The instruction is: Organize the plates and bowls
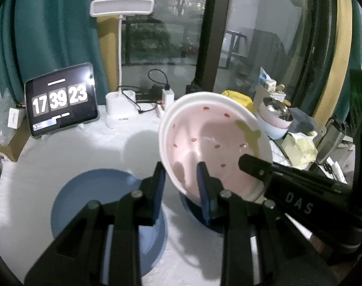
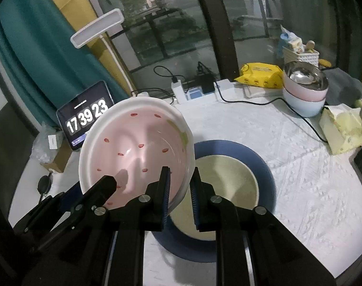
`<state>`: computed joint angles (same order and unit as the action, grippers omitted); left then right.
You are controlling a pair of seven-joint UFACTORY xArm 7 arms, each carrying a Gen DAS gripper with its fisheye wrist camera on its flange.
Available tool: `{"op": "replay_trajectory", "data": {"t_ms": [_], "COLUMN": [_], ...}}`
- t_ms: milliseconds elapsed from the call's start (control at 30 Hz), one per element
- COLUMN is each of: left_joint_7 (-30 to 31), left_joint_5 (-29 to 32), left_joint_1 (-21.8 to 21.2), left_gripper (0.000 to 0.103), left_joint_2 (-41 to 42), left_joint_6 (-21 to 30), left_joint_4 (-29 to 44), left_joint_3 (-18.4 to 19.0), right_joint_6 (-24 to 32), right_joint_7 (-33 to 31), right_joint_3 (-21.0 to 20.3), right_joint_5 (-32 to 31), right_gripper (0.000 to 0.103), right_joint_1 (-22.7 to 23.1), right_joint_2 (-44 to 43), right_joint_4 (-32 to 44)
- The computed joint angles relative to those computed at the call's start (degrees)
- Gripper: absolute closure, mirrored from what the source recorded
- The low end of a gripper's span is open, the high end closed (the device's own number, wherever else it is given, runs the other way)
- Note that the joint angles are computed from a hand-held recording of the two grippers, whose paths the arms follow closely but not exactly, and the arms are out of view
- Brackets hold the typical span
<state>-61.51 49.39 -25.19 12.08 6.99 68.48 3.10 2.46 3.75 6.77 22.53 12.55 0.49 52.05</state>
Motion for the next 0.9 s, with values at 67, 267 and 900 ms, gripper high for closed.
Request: {"op": "replay_trajectory", "data": {"t_ms": [67,267,900], "left_joint_7": [0.6,2.8,9.9], "left_joint_5": [-0.5,-2.7,-10.6], "left_joint_1": [-0.2,-1.2,-4.6], "left_gripper": [0.076,0.076,0.075], "left_joint_2": [0.6,2.2,6.6], "left_joint_6": [0.4,1.2,3.6], "left_joint_4": [0.6,1.8,4.5], "left_joint_3": [-0.4,-0.8,-0.3], "right_joint_6": [0.1,-0.2,0.5], "right_joint_7": [-1.6,-3.9,-7.8], "right_joint_3": [-0.1,-0.6,-0.7], "right_joint_5": [1.8,4.0,7.8], "right_gripper": [0.085,0.085,0.085], "right_joint_1": [-0.2,-0.5,-2.3], "right_joint_2": [-0.2,-0.5,0.8], "right_joint_4": [-0.4,-1.6,-3.2]}}
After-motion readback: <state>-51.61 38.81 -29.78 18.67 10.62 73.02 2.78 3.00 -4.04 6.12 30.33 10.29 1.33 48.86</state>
